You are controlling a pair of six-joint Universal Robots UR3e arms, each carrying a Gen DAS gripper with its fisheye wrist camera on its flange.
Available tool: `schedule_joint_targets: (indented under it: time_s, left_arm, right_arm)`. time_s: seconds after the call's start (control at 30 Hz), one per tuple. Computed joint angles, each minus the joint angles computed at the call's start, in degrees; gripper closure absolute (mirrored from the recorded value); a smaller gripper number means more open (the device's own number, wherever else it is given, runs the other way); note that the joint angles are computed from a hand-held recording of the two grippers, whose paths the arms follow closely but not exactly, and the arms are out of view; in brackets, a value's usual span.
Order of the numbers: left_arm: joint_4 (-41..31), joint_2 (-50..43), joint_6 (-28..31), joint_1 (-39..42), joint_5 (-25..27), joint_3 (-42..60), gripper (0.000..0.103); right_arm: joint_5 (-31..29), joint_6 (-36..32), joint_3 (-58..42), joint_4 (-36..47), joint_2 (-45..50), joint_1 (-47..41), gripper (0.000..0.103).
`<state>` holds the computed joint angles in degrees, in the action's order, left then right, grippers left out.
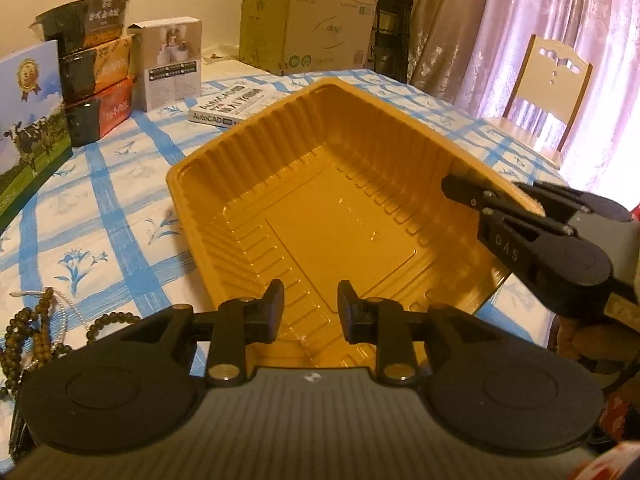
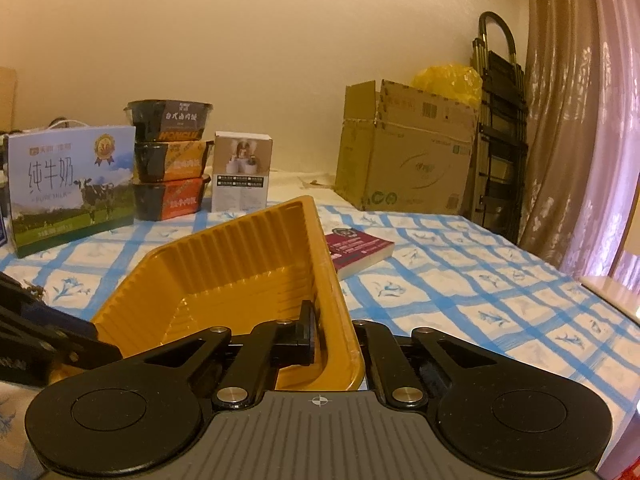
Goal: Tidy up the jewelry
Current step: 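Carry the bracelet over the tray with the left tool and open it, then grasp another dark bead strand from the pile with the left tool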
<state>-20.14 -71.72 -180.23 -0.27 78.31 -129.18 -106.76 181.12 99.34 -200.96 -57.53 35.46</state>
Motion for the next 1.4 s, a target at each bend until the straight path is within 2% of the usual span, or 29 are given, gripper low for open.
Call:
schedule_joint_targets:
  time_s: [0.2,0.3,0.47,0.57,0.8,1.03,1.23,1.4]
  left_arm:
    - [-7.3,12.5,3.0,5.8,-0.6,-4.5,0.072]
    - [-16.0,21.7,6.9,12.9,-2.5,-6.3,0.072]
    - [-31.4,34.3,16.8,27.7,-7.3,-7.3,0.072]
    - [-34.8,36.2,20.5,32.8,-8.4,-7.9,0.072]
    - [-22.2,25.2,18.2,28.3,-2.1,-10.1,0.072]
    - [-10.2,11.7,16.4,23.7,1.6,-9.2,0.074]
    - [-7.1,4.2,15.5,22.0,3.8,-7.2,0.082]
    - [-7.7,4.1,14.6,22.1,3.3,-7.3,0.095]
  right_arm:
    - [-1.8,-1.2,-0.3,0.6,0.1,0.7,0.097]
    - [-2.0,-1.4,-0.1,0.5,0.0,0.6,0.097]
    - [-1.9,-1.6,0.7,0.6,-0.7,0.2,0.097]
    - [-2.2,-1.5,1.3,0.7,-1.2,0.0,0.097]
    - [-2.0,-1.0,2.2,1.8,-2.3,-1.0,0.097]
    - [-2.0,-0.8,2.0,2.2,-2.3,-1.0,0.097]
    - [-2.5,-0.4,1.5,2.6,-2.1,-0.9,0.097]
    - [-2.7,-0.3,1.4,2.7,-2.0,-0.8,0.097]
